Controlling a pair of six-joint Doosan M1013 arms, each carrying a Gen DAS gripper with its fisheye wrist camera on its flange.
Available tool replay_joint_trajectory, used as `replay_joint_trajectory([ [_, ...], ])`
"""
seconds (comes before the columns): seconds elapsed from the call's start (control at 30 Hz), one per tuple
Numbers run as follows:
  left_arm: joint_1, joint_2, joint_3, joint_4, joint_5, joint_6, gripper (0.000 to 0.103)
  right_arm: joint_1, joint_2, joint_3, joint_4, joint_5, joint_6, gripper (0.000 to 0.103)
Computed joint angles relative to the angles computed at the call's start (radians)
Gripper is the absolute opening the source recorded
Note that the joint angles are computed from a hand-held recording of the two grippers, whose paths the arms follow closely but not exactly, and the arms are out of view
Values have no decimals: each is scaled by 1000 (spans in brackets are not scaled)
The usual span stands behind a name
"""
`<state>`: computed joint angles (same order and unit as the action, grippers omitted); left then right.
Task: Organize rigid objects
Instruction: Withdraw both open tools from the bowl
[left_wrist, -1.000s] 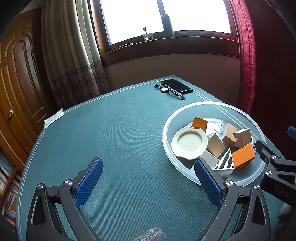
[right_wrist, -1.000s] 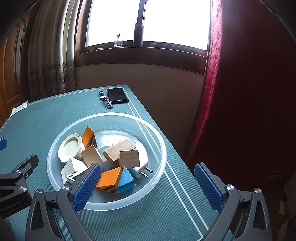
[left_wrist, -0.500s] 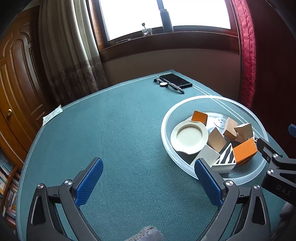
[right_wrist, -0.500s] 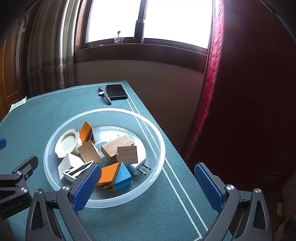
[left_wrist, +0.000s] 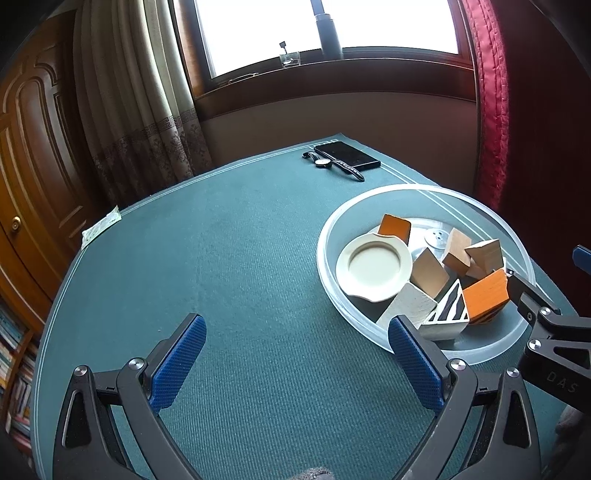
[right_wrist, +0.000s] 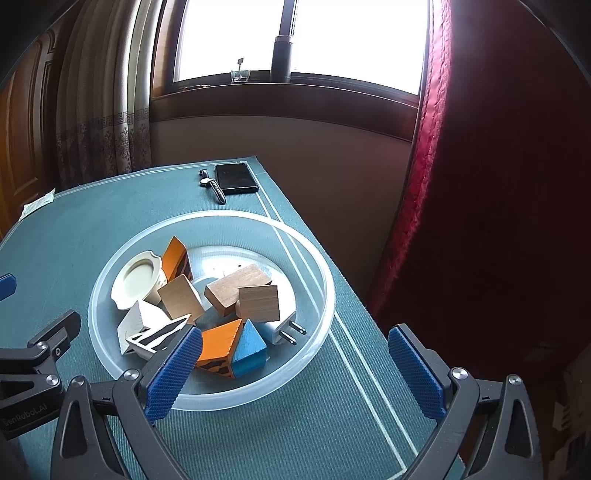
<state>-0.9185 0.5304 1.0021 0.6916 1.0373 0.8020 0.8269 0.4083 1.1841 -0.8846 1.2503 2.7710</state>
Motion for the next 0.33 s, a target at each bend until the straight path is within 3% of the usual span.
replay_joint_trajectory([
  [0.33, 5, -3, 3, -10, -5, -5, 100, -2, -2, 2, 11, -8, 0, 102],
])
